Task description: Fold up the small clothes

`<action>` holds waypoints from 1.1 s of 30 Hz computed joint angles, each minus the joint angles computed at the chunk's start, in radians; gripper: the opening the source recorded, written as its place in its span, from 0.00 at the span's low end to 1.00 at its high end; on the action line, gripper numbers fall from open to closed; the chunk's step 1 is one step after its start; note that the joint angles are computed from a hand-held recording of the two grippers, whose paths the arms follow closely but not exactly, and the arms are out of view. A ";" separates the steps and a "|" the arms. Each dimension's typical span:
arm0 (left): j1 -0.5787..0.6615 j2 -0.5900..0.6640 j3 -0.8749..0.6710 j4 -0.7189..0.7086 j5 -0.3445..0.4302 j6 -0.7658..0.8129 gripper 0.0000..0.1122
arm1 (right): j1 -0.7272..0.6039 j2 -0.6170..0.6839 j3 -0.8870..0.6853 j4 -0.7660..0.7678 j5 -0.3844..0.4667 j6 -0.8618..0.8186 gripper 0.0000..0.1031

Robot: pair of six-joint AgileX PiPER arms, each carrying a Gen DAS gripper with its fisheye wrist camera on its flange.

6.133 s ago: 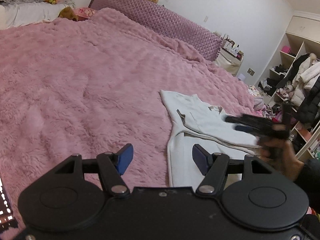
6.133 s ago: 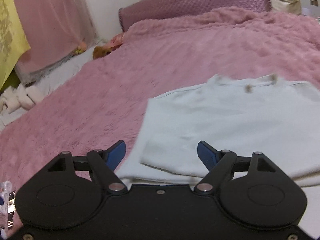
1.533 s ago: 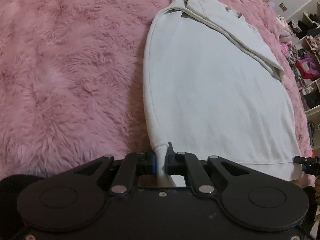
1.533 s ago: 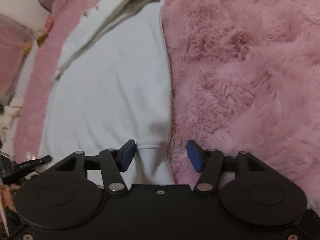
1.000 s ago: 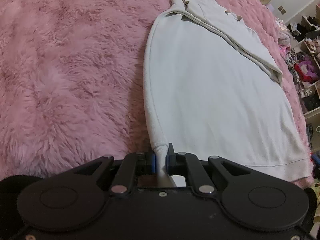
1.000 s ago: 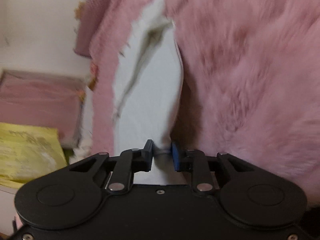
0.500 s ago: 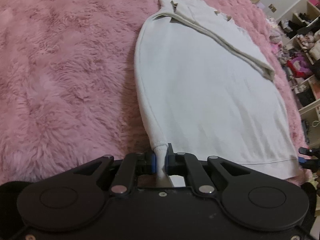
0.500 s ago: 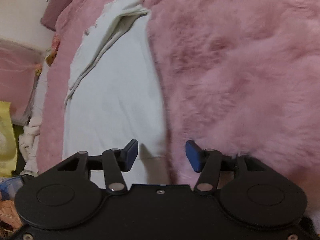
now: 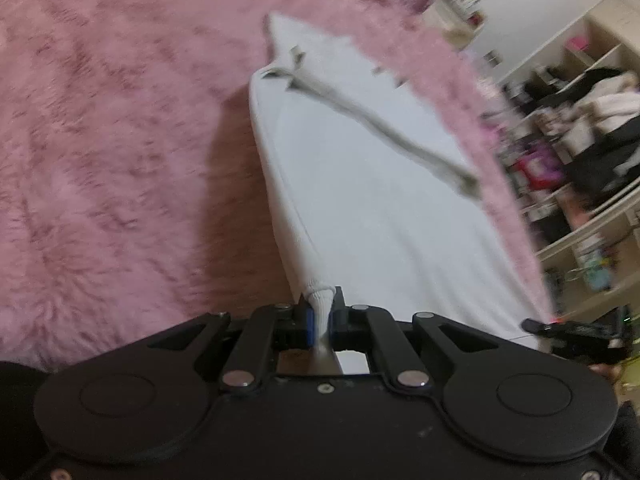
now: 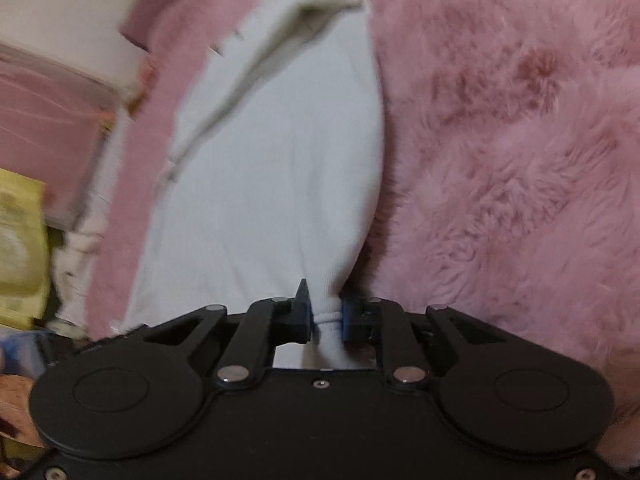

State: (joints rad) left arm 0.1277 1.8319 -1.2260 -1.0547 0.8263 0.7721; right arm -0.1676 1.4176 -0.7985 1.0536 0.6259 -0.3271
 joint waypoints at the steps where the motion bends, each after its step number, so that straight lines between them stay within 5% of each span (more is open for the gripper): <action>1: 0.003 -0.010 0.012 -0.015 0.000 0.017 0.03 | -0.010 -0.034 0.034 0.063 -0.010 -0.080 0.09; 11: 0.111 -0.134 0.073 -0.136 0.107 0.088 0.03 | -0.030 -0.182 0.121 0.209 -0.015 -0.184 0.08; 17: 0.146 -0.201 0.118 -0.130 0.175 0.098 0.03 | -0.119 -0.266 0.151 0.188 0.136 -0.121 0.08; 27: 0.186 -0.270 0.242 -0.108 0.215 0.115 0.03 | -0.086 -0.380 0.109 -0.082 0.268 0.220 0.09; 33: 0.159 -0.247 0.247 -0.093 0.202 0.112 0.03 | -0.111 -0.385 0.165 -0.134 0.319 0.267 0.16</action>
